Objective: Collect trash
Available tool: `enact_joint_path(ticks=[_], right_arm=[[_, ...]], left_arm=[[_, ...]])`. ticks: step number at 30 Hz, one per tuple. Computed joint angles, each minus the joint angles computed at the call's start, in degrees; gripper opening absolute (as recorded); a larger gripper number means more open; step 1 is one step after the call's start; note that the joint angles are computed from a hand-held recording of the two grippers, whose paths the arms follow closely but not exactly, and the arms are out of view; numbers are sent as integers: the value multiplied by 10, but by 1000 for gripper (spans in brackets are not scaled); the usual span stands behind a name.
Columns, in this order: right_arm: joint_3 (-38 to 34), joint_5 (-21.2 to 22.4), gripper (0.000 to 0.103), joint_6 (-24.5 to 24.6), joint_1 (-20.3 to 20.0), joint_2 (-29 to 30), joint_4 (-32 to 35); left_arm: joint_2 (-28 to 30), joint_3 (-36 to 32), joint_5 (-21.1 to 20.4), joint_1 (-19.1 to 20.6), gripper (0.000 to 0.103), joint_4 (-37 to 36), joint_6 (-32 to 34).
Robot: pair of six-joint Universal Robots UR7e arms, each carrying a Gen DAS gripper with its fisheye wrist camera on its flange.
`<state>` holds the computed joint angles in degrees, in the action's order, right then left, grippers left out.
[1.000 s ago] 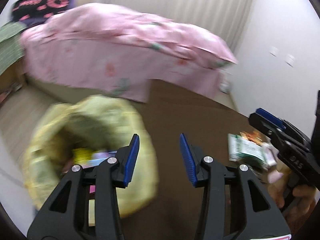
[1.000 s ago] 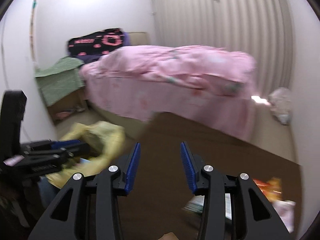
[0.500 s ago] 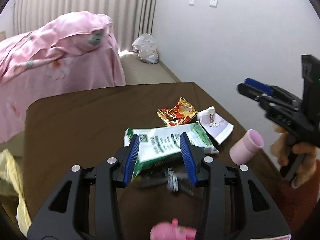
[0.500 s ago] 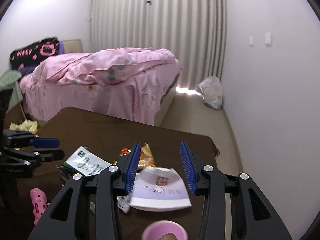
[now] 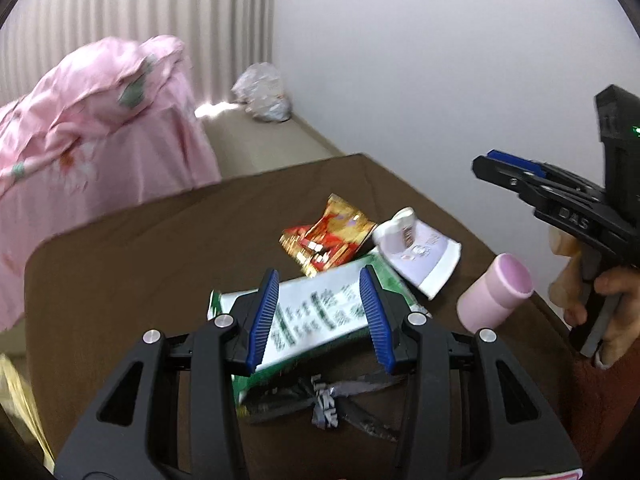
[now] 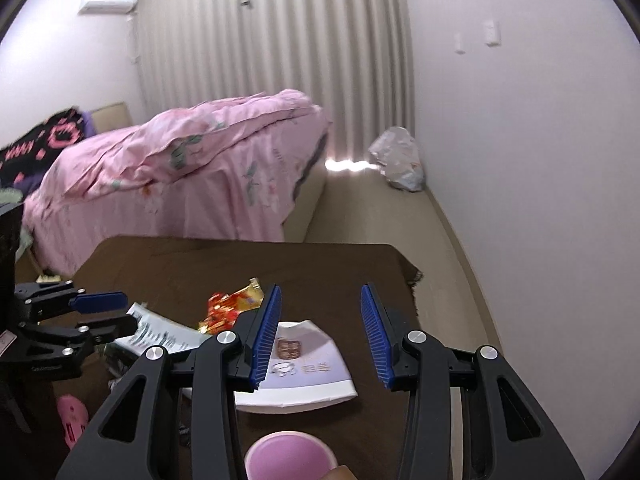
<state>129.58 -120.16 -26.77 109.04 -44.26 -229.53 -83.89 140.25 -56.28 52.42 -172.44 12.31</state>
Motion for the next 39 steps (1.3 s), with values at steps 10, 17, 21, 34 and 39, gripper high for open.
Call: enact_joint_path(ticks=[10,17,21,34,39], right_arm=[[15,-14,39,48,-33,-13,-68],[6,-18,39,42,-43,-4,-45],[3,-24,39,35,-41,1,-46],[20,43,39,60,-65,-20,4],[39,121,39,14,-31,-32,17]], left_arm=[[118,-164,-43,25,41,176,177],[222,-291,-26,75,40,330,88],[222,-295,-34,88,30,318,35],[72,-179,-20,67,4,206,-76],[-40,-103,14,40,4,185,-144]])
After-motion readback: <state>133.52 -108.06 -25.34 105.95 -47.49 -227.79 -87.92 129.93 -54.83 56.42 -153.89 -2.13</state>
